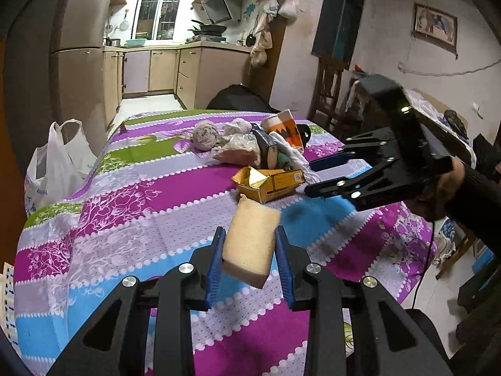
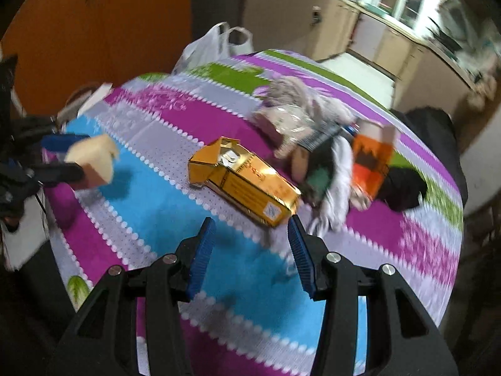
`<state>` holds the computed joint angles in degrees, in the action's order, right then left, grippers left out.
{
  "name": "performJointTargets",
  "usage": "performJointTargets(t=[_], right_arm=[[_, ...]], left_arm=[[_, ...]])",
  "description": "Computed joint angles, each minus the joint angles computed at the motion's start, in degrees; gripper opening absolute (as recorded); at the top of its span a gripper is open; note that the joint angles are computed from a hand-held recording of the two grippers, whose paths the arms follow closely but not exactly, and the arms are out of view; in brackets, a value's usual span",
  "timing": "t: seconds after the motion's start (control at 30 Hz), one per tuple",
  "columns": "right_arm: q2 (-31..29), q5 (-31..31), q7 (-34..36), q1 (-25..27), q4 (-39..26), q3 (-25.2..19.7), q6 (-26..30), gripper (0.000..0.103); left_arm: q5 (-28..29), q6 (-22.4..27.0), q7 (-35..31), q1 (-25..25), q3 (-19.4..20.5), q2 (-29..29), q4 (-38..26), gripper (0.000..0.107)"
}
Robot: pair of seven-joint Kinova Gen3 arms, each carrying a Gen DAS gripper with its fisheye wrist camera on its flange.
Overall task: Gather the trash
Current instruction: 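Grasp the yellow sponge block with the left gripper while the right gripper grasps the gold box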
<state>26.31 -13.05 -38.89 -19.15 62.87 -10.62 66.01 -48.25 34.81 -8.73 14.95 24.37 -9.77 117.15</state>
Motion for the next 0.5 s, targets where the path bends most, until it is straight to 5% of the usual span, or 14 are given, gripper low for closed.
performJointTargets(t=[0.13,0.4,0.5], right_arm=[[3.43,3.31,2.14,-2.7,-5.49,0.28,4.72,0.046],[4.75,2.47,4.95,-2.98,-8.25,-0.41,4.88,0.043],[3.98,1.56,8.05,-2.41,-7.62,-1.14,4.47,0.052]], left_arm=[[0.22,-0.42,0.99,-0.41,0.14,-0.74,0.75,0.033],[0.45,-0.56,1.65,-0.92,0.5,-0.17,0.76,0.033],[0.51,0.0,1.79,-0.44,0.49,0.18,0.57,0.033]])
